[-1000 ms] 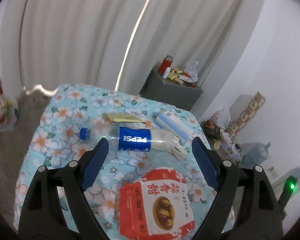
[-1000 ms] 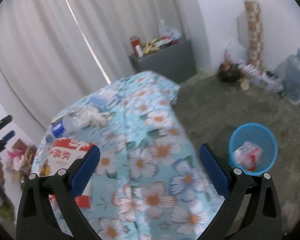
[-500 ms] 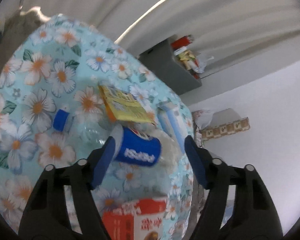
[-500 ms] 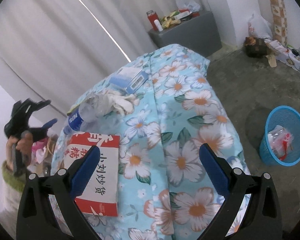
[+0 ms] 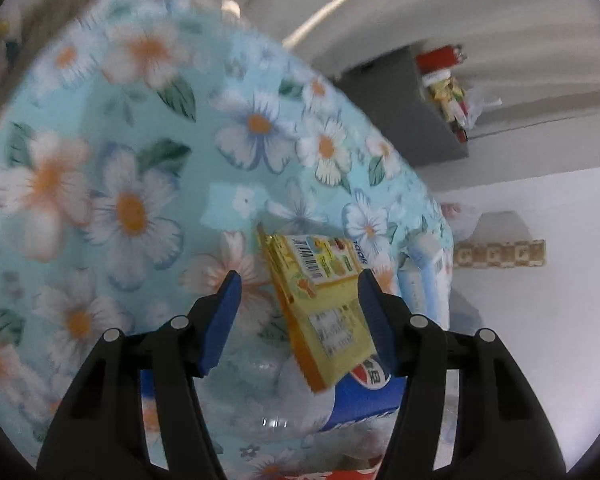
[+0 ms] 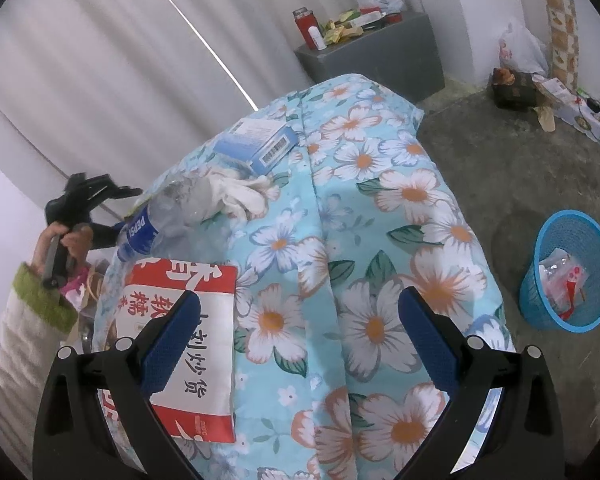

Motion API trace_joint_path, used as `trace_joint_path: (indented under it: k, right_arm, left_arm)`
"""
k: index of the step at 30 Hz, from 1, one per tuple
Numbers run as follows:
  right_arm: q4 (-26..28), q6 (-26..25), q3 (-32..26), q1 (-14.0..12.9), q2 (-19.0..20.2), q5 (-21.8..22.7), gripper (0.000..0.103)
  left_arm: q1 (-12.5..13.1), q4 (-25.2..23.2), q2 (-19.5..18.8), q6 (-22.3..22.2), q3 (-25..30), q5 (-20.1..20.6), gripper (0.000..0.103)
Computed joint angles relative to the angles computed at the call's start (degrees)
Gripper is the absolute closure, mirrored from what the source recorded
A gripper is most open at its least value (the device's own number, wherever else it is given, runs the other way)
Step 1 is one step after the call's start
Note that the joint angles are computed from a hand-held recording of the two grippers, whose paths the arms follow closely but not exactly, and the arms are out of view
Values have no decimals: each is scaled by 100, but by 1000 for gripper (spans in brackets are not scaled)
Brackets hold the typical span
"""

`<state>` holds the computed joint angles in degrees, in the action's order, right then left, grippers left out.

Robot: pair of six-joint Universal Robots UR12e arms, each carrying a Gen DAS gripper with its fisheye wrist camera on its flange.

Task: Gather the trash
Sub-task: 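Grasp the yellow snack wrapper with the left gripper while the right gripper grasps the white tissue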

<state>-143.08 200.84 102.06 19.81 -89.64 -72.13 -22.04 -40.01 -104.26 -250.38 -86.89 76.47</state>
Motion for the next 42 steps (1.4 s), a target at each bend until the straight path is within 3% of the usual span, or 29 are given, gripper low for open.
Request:
trace_joint_path:
  k: [2, 4, 6, 9, 12, 15, 18, 23, 25, 30, 31, 32, 34, 42]
  right_arm:
    - [21, 7, -15, 7, 20, -15, 7]
    - [58, 11, -32, 13, 38, -39, 7]
    - [88, 25, -52, 16, 64, -57, 7]
    - [104, 52, -91, -8, 111, 15, 7]
    - [32, 126, -173, -68, 213, 292, 7]
    - [-182, 377, -281, -194, 407, 918, 8]
    - [-372, 823, -455, -328, 704, 1596, 17]
    - [-349, 1577, -828, -426, 1238, 2304, 41]
    - [-140, 1703, -1020, -392, 1426, 2297, 45]
    - [411, 1224, -1507, -166, 1760, 1924, 61]
    - [482, 1086, -1576, -120, 1794, 1840, 69]
    - [567, 976, -1627, -92, 1814, 1802, 83]
    - [659, 838, -1658, -55, 1820, 1806, 98]
    - [290, 525, -1120, -66, 1267, 1838, 100]
  left_arm:
    - [95, 232, -45, -74, -87, -386, 47]
    - [99, 261, -72, -123, -92, -402, 48]
    - [92, 349, -92, -91, -106, -396, 65]
    - [67, 515, -100, -79, -150, -354, 77]
    - [47, 780, -96, -3, -207, -272, 86]
    - [40, 1091, -62, 36, -287, -197, 91]
    - [10, 1415, -40, 48, -329, -59, 93]
    - [-108, 1993, 42, 253, -397, 358, 94]
    - [-177, 2192, 85, 362, -414, 555, 94]
    - [-374, 2586, 239, 672, -485, 827, 94]
    - [-421, 2633, 248, 728, -480, 839, 94]
    - [-473, 2668, 263, 779, -478, 873, 94]
    - [-582, 2748, 324, 897, -508, 927, 94]
    - [-1147, 2829, 445, 1406, -501, 1452, 94]
